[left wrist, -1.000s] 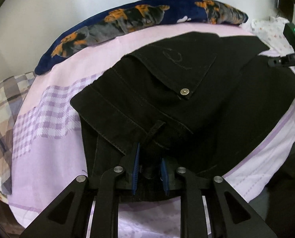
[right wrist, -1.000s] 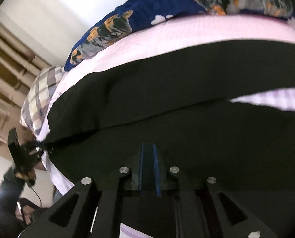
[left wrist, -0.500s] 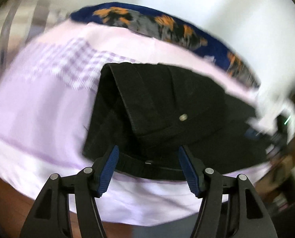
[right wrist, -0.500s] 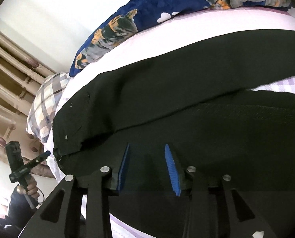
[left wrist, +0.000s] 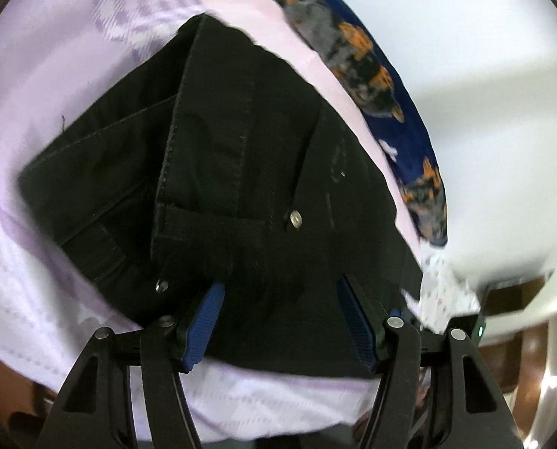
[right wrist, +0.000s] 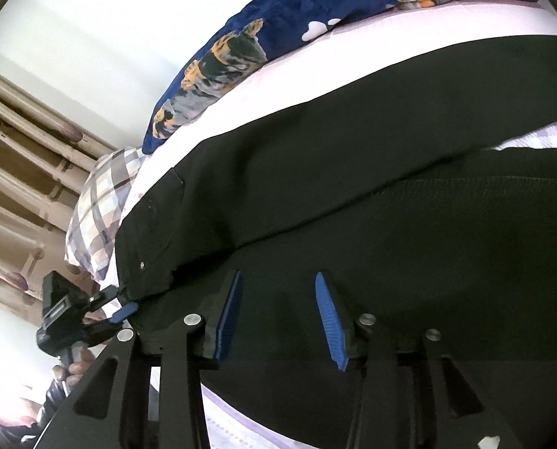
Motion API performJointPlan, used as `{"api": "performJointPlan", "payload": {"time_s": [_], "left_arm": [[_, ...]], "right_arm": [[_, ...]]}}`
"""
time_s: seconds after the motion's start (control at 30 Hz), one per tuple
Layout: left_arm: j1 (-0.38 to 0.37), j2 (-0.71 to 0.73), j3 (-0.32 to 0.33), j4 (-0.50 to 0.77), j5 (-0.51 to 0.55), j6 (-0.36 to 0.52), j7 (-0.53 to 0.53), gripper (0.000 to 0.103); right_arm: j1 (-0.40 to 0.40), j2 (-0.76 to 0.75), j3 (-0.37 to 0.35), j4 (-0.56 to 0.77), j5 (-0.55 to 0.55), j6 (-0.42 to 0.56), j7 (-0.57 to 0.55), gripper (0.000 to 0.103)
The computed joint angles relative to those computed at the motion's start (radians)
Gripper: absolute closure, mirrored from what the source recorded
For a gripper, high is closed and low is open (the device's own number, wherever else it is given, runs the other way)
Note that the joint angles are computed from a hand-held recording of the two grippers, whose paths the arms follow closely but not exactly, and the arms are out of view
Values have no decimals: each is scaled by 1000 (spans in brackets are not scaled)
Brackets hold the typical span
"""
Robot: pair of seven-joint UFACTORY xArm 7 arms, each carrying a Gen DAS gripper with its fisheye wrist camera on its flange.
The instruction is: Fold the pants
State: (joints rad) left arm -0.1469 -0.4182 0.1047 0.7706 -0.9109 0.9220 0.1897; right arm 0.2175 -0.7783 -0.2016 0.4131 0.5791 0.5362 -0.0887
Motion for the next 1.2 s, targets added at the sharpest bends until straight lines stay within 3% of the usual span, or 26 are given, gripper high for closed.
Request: {"api": "performJointPlan", "payload": {"time_s": [0.1, 0.17, 0.23, 0.43, 0.57, 0.73, 0.87, 1.03, 1.1, 1.2], "left_arm": [[-6, 5, -8, -21, -52, -61, -9, 41], [-7, 3, -17, -32, -66, -106, -17, 48], [-4, 10, -27, -30, -32, -131, -40, 82], [-19, -33, -21, 7, -5, -182, -85, 89], [-51, -35, -3, 99, -10, -199, -74, 89], [-58, 19, 7, 196, 13, -175, -89, 89], [-40, 43, 10, 219, 26, -148, -100, 89], [-17, 32, 4, 210, 63, -120, -124, 89], [-10, 32, 1, 210, 85, -112, -136, 89], [-4, 36, -2, 215, 112, -102, -141, 89]], "right_arm": [[12, -1, -11, -6, 18, -13, -6, 63], [23, 6, -18, -5, 30, -17, -11, 62], [36, 13, -23, -6, 46, -27, -19, 62], [121, 36, -68, -15, 165, -73, -70, 57], [223, 50, -130, -13, 326, -132, -159, 41], [304, 86, -219, 31, 585, -184, -315, 36], [272, 126, -266, 68, 716, -191, -392, 36], [168, 175, -299, 115, 780, -194, -446, 43], [128, 194, -325, 137, 795, -167, -468, 60], [33, 234, -296, 166, 709, -159, -422, 74]]}}
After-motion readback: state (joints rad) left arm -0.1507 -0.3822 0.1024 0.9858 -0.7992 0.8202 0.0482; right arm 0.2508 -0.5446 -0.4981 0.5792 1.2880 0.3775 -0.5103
